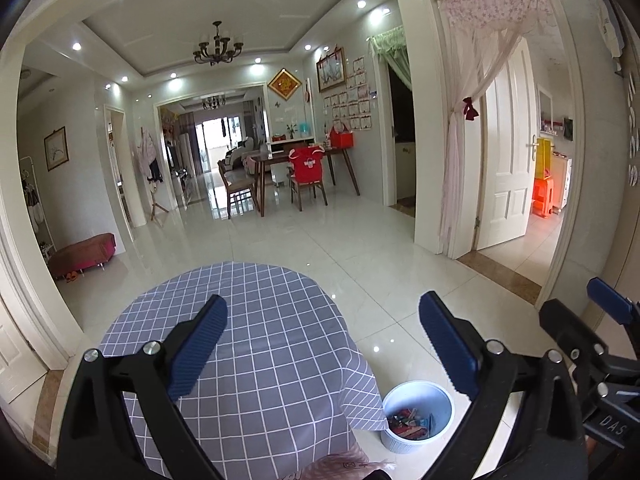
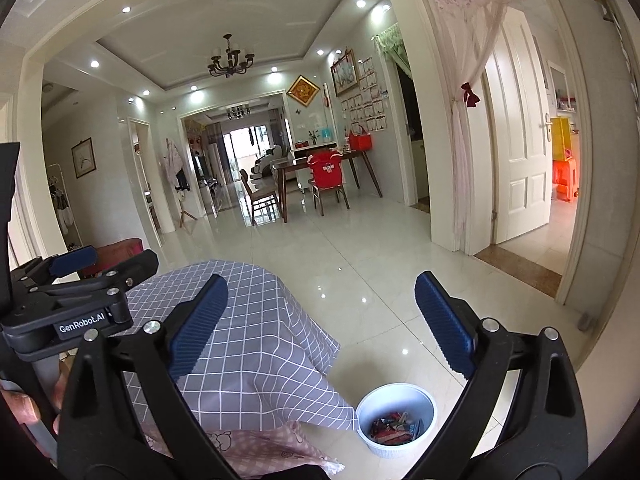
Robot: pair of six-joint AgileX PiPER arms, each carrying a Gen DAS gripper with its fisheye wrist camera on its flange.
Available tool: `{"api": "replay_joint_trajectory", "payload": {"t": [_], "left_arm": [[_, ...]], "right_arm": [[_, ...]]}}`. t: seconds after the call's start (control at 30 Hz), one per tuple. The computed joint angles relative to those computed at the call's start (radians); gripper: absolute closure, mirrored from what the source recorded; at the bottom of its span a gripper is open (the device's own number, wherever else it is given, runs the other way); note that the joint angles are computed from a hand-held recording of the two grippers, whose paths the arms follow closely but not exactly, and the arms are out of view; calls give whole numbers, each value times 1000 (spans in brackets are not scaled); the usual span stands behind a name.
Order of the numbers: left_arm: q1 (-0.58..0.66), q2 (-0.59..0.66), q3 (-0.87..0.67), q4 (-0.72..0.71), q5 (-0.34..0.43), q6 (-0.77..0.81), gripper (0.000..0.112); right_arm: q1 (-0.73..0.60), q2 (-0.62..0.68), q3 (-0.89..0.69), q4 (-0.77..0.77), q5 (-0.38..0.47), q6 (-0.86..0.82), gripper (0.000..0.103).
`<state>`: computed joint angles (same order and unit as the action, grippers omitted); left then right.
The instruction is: Collect trash
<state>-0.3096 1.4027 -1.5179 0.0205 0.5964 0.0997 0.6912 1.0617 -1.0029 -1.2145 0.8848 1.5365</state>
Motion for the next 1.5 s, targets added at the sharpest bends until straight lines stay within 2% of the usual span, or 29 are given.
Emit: {"api": "replay_joint_trajectory", "payload": {"t": [0.13,0.23,0.3,0.63,1.17,1.5], "left_arm": [[-13,-30,32,64,-32,-48,17],[-7,-39,36,62,-36,-47,17],[-7,-40,33,57,-33,-43,17],[0,-40,39,42,-56,-24,17],[-2,-15,20,53,-47,-33,17],[-4,8,20,63,-56,-40,17]], "right_arm": [[27,-12,11,-21,17,20,10],[10,-13,11,-15,-1,14,10],[-35,-17,14,4,-47,-10,10],[-36,-17,30,-15,-56,12,10],[-32,-2,21,3,-58,0,10],[-10,45,-2,-10,-44,26,10]]}}
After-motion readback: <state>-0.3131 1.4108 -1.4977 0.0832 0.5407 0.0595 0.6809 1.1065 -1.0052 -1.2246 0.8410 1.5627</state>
